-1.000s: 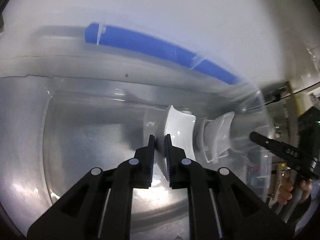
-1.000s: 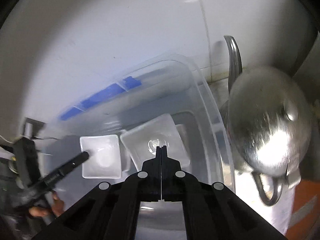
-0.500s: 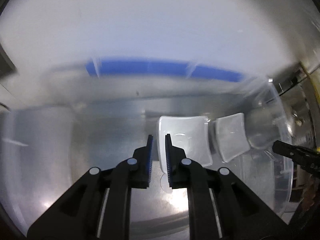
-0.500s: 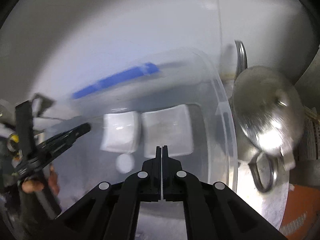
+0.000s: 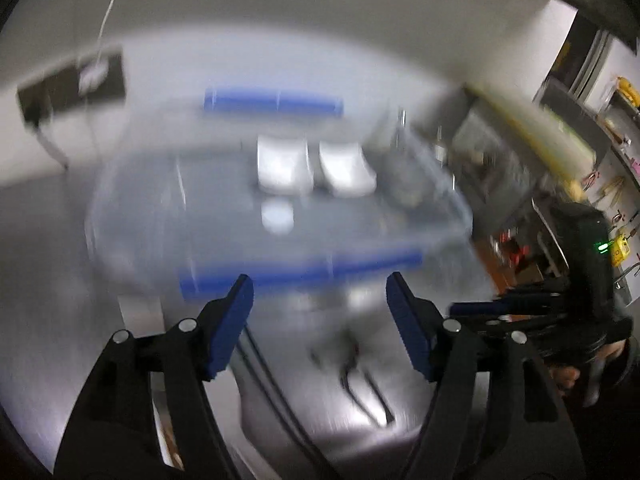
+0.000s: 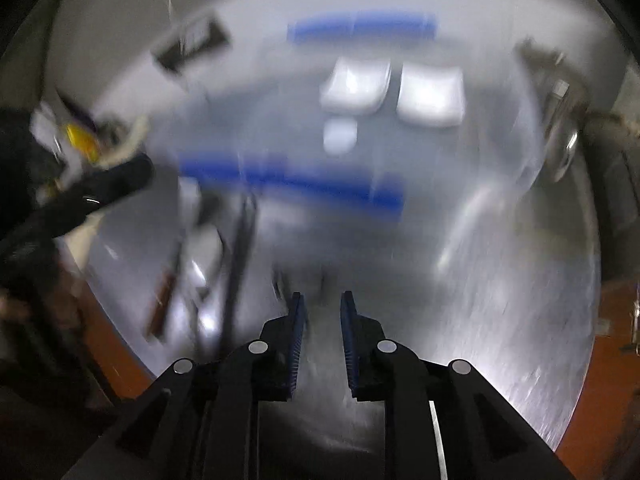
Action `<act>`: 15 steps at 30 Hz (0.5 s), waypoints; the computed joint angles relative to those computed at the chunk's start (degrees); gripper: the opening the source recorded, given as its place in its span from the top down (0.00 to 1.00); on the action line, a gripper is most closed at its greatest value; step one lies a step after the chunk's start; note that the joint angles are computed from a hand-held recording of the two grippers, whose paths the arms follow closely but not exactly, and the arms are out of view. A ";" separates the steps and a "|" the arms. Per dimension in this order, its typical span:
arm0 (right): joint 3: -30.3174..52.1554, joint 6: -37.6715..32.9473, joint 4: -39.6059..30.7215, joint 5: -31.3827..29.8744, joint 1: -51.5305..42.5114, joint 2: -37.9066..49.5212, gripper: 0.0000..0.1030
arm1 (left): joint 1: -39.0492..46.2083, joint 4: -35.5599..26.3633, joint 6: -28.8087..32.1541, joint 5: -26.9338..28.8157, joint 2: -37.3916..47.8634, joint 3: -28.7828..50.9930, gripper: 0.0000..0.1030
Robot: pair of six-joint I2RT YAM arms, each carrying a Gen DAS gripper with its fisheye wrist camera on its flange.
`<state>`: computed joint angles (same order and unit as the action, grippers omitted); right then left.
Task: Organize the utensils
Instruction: 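Lift both dishes into the clear box and open both tools, then grasp the metal peeler handle with the right tool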
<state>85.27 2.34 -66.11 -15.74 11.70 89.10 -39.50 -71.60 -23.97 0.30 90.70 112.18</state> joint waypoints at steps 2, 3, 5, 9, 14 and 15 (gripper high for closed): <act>-5.18 1.38 2.53 1.86 3.25 0.62 0.80 | -0.76 2.23 -2.84 0.99 -3.31 -8.10 0.36; -6.67 2.20 3.12 2.04 4.28 0.99 0.80 | -0.86 2.83 -5.19 1.83 -4.36 -12.07 0.36; -8.19 3.42 3.72 2.06 5.90 2.02 0.80 | -0.58 4.35 -8.47 2.55 -5.90 -17.29 0.36; -9.17 5.23 3.76 1.49 8.29 3.31 0.80 | 2.03 10.45 -17.09 7.70 -11.96 -27.63 0.36; -9.26 7.47 5.11 5.75 11.68 6.67 0.81 | 1.91 13.60 -19.93 9.37 -15.86 -32.11 0.34; -9.71 8.08 6.50 6.51 12.28 6.93 0.82 | 1.84 13.63 -19.68 9.78 -15.72 -31.99 0.33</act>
<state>75.56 10.42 -59.61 -9.23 23.98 96.03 -37.66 -57.96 -43.65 10.08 74.98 80.19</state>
